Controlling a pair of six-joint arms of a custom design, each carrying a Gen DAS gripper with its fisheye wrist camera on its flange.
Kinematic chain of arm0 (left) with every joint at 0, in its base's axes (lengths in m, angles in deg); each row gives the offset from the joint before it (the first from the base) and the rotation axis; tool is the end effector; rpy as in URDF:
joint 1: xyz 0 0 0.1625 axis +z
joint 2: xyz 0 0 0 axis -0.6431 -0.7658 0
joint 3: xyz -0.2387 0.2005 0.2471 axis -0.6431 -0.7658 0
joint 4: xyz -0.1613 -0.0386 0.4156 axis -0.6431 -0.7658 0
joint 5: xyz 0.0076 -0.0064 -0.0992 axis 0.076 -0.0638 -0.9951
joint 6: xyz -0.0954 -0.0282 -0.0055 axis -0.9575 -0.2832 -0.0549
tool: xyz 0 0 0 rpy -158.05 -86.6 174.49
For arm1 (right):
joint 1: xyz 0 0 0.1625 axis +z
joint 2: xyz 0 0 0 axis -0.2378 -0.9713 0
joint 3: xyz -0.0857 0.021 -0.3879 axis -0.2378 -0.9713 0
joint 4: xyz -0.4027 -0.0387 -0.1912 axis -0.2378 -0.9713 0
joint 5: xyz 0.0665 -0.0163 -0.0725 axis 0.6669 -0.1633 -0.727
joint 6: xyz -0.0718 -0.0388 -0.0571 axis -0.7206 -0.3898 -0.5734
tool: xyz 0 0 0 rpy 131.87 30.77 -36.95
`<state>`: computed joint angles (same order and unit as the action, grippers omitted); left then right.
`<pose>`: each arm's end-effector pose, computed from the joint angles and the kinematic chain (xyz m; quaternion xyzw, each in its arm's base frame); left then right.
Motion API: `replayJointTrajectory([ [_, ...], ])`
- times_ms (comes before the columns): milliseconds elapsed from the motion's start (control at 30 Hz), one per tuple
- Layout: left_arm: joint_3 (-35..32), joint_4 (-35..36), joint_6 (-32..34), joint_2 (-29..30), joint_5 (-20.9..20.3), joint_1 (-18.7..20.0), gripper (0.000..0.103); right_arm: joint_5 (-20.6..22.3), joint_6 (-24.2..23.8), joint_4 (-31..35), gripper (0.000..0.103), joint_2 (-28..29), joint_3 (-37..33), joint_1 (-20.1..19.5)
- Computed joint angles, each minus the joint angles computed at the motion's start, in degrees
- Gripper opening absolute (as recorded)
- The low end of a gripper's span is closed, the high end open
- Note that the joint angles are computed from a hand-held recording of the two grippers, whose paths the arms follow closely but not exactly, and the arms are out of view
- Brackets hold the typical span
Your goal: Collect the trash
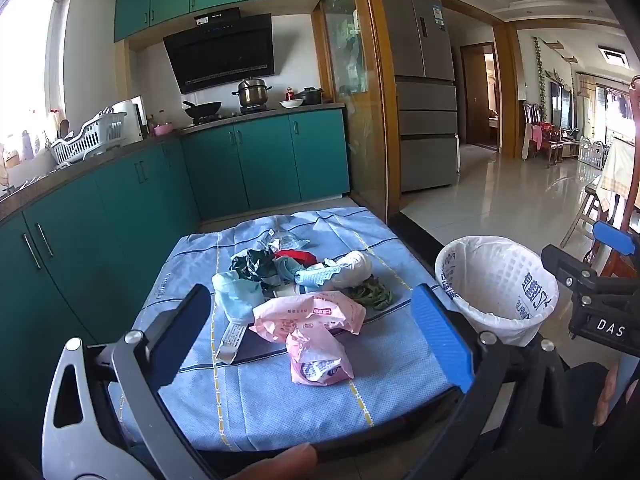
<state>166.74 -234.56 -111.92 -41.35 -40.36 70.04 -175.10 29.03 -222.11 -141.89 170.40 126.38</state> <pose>-0.2753 -0.4272 0.2447 0.1462 0.7318 -0.5118 0.4256 0.2870 -0.4653 0.2149 0.3102 -0.7886 0.4558 0.2722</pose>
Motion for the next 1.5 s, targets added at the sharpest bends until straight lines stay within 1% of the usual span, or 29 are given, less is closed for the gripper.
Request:
replayJointTrajectory([
  [33, -0.2, 0.6, -0.2, -0.2, -0.1, 0.0, 0.100, 0.0, 0.0, -0.1, 0.100, 0.1, 0.0, 0.0],
  [67, -0.2, -0.3, 0.5, -0.1, -0.1, 0.0, 0.100, -0.1, 0.0, 0.0, 0.100, 0.2, -0.1, 0.0],
  [100, -0.3, -3.6, 3.2, 0.9, -0.5, 0.5, 0.100, -0.2, 0.0, 0.0, 0.100, 0.3, -0.2, 0.0],
  [167, -0.3, -5.3, 4.4, 1.3, -0.6, 0.6, 0.100, -0.3, 0.0, 0.1, 0.100, 0.2, -0.1, 0.1],
  [333, -0.1, -6.7, 5.4, 1.7, -0.9, 0.7, 0.100, 0.0, 0.2, 0.5, 0.100, 0.0, -0.1, 0.1],
  [567, -0.1, -5.5, 4.6, 1.6, -1.1, 0.5, 0.100, -0.1, -0.5, -0.4, 0.100, 0.3, -0.1, 0.3],
  [633, -0.2, -3.4, 3.0, 1.1, -1.2, 0.4, 0.100, 0.1, -0.7, -0.8, 0.100, 0.1, 0.1, 0.3],
  [1167, -0.3, -3.6, 3.4, 1.0, -1.2, 0.6, 0.100, -0.3, -1.0, -1.1, 0.100, 0.1, 0.5, 0.3],
  [1500, 0.1, -1.3, 1.5, 0.3, -1.3, 0.4, 0.100, -0.3, -1.1, -1.3, 0.100, 0.2, 0.5, 0.3],
])
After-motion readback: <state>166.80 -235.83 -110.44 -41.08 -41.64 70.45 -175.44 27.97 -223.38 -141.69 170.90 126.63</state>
